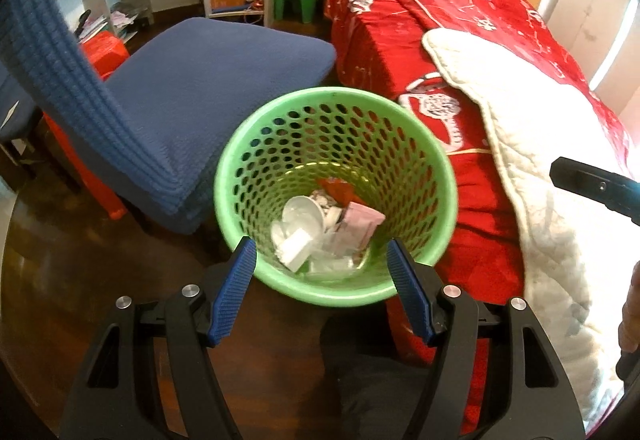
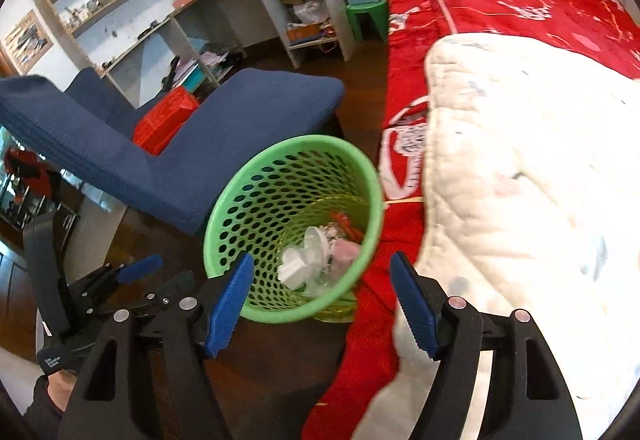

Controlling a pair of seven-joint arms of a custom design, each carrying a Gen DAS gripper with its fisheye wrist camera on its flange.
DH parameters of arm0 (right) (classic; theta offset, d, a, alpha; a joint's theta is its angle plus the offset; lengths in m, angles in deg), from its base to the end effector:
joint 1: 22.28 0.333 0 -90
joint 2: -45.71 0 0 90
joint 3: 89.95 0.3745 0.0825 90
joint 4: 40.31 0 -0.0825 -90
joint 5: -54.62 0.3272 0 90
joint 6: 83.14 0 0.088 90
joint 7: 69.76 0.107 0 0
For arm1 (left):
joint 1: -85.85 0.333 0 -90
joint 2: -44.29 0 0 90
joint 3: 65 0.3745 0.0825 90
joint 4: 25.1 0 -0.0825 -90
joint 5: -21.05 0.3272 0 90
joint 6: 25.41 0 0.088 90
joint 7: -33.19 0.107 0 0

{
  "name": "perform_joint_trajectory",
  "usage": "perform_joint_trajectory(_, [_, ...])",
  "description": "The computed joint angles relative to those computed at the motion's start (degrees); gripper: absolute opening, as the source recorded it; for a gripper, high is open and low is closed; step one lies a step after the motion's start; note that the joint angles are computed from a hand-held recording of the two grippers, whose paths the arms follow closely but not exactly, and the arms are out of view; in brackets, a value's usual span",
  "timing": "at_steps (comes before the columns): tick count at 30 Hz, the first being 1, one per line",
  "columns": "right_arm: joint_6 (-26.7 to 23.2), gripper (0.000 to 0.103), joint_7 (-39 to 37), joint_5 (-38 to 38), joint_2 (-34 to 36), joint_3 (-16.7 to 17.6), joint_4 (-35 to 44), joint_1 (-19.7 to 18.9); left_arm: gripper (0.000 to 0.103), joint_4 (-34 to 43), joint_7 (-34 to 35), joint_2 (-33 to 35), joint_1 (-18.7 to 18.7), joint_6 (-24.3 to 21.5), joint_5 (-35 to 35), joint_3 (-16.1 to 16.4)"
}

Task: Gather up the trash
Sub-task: 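Move the right tool back to the quilt and grasp the orange peel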

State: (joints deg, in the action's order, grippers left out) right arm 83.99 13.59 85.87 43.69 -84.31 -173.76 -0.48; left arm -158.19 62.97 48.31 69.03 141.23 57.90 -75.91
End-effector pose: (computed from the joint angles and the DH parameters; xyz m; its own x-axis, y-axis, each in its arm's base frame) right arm 0.4558 0.2011 0.5133 0.1900 -0.9254 -0.3279 -0.8538 0.0092 -0.5206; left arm 0.4370 -0.2688 0.4603 -0.0537 -0.9910 0.1227 -0.8485 -0.0196 -0.5289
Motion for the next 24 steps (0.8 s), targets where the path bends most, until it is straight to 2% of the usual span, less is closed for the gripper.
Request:
perform_joint_trajectory(3, [1.2, 0.068, 6.3, -8.0, -2.9, -0.2, -3.2, -1.9, 0.067, 0.7, 0.7, 0.2, -0.5, 0.0, -0.5, -0.5])
perform_joint_trajectory(10, [1.7, 0.066, 15.0, -20.0, -9.6, -2.5, -10.1, -7.9, 0.067, 4.7, 4.2, 2.4, -3.4, -0.8, -3.3, -1.9])
perform_joint_trajectory(15, [0.9, 0.063, 20.0, -27.2, -13.1, -3.6, -13.9, -15.2, 0.067, 9.4, 7.1, 5.1, -6.8, -1.7, -5.7, -2.6])
perform_joint_trajectory(21, [1.5, 0.060, 21.9, -31.1, -12.9, -6.6, -15.8, -20.9, 0.067, 16.1, 11.3, 8.8, -10.7, -3.5, -9.1, -2.9])
perform_joint_trajectory(24, [1.5, 0.058, 21.0, -31.0, -11.2, -8.1, -15.3, -21.5, 0.067, 19.6, 13.2, 10.7, -12.5, -4.8, -10.5, -2.9])
